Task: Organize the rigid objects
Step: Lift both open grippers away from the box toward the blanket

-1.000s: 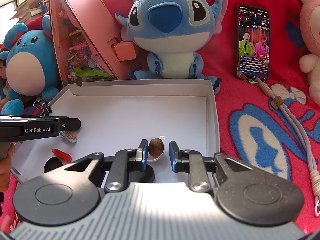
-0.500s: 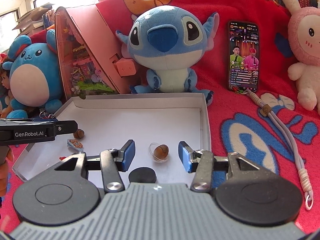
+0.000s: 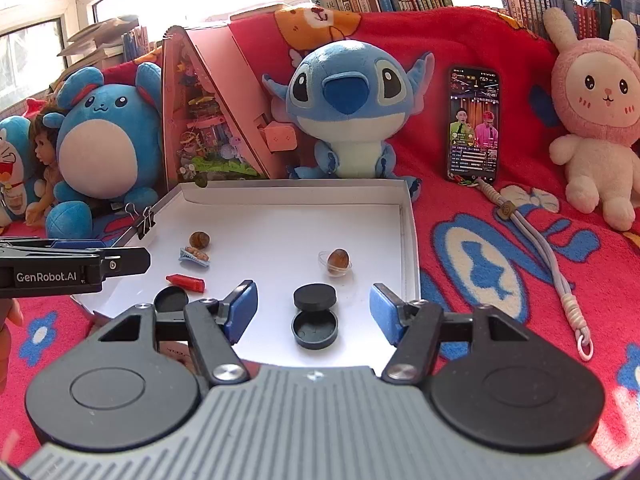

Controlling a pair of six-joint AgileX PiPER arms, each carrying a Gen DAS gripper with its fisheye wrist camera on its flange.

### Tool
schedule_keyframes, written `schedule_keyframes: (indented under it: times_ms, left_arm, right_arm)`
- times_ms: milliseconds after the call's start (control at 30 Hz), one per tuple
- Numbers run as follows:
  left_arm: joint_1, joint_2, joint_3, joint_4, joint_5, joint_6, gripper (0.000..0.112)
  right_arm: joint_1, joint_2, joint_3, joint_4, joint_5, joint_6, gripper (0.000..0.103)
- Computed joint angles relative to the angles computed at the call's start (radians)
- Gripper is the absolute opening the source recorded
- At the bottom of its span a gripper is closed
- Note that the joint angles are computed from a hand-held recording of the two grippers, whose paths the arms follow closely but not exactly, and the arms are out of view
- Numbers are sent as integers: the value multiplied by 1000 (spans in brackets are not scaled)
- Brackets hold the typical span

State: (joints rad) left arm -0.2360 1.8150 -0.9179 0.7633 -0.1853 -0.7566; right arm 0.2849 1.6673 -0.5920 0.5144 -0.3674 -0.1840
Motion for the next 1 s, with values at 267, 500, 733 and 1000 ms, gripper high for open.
schedule_keyframes:
  times_ms: [267, 500, 733, 1000]
  left_arm:
    - [-11, -93, 172, -246, -53, 250, 65]
    - [-23, -138, 290, -393, -95, 398, 65]
    - [-29, -169, 384, -467, -124, 473, 65]
    - [-28, -175, 458, -497, -157, 512, 65]
  right_arm:
    - [84, -82, 126, 124, -65, -62, 77]
    - [153, -124, 209, 211, -122, -82, 79]
    - [245, -139, 284, 296, -202, -89, 81]
    - [350, -120, 340, 393, -276, -90, 81]
